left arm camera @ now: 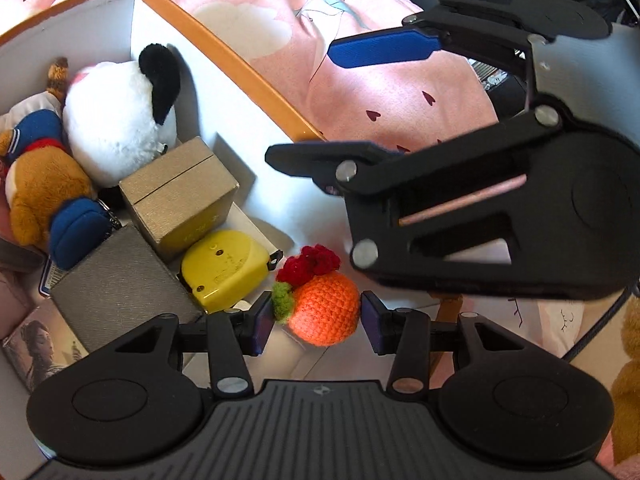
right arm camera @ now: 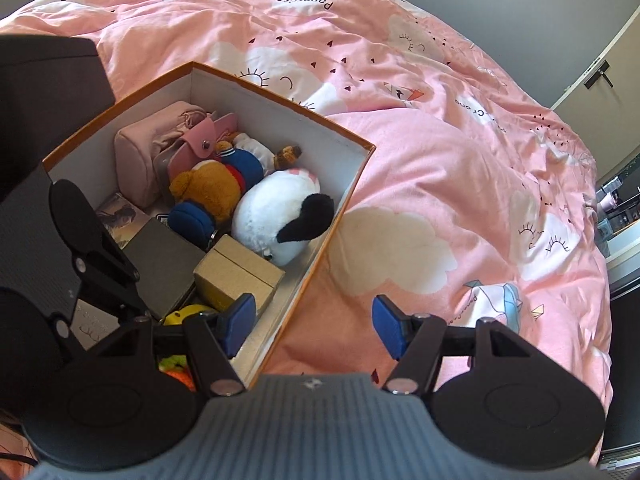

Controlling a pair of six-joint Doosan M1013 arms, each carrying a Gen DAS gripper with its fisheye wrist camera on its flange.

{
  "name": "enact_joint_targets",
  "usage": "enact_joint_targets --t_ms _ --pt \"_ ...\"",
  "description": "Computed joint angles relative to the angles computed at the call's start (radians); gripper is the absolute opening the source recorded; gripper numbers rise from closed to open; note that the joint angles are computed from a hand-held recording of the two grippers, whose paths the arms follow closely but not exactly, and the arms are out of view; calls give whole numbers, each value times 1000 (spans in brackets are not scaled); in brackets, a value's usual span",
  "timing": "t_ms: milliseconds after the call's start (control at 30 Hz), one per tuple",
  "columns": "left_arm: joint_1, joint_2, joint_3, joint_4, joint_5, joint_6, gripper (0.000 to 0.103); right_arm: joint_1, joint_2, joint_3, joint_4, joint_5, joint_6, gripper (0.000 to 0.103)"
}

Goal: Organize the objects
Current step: 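Lower the crocheted orange into the box and open the left gripper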

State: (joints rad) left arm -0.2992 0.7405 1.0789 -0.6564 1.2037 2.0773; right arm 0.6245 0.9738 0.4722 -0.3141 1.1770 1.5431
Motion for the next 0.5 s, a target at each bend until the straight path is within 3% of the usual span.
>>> enact_joint_targets --t_ms 300,500 --pt "-5 -14 20 4 -17 -25 64 1 -22 42 -6 -18 26 66" --pt "0 -85 99 17 -115 6 64 15 -50 72 -36 -31 70 67"
